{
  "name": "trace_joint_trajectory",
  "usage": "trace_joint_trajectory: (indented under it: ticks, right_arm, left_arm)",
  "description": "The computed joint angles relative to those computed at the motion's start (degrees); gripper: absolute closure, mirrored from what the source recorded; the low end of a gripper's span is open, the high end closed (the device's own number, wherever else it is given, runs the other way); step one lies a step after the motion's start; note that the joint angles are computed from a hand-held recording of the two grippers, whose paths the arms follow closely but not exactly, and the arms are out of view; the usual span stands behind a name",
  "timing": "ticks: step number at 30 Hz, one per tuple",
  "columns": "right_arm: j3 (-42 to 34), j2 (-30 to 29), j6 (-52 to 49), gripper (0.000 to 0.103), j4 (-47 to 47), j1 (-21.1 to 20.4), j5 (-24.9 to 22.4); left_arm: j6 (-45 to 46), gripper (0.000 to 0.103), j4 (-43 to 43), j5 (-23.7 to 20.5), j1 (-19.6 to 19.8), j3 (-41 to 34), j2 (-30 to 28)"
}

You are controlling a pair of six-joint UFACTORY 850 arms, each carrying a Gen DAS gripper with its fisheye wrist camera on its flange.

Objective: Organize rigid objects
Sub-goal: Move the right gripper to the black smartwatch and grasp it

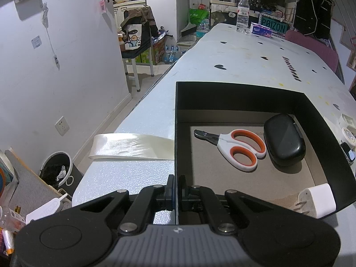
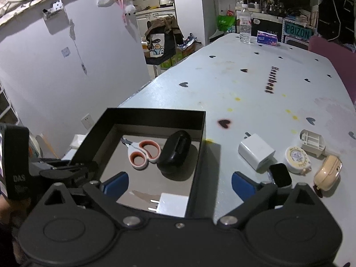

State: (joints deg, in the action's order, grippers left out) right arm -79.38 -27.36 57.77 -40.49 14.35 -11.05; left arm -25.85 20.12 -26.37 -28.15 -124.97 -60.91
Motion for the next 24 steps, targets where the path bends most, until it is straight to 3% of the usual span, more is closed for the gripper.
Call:
trace_joint_trajectory:
  ticks: [5, 13, 24]
  right_arm:
    - [0.27, 0.03, 0.89, 0.001, -1.28, 0.05, 0.38]
    - [1.23, 0.35, 14.89, 0.0, -15.35, -0.14, -0.5]
    - [0.16, -1.36, 21.91, 0.0, -14.31, -4.58, -9.45]
  left_arm:
    - [0.01, 0.102, -0.02, -0.02, 0.0, -0.05, -0.04]
    - [0.04, 0.102, -0.04, -0.04, 0.0, -0.08, -0.04]
    - [0.1, 0.102, -0.15, -0.07, -0.02, -0.06, -0.08]
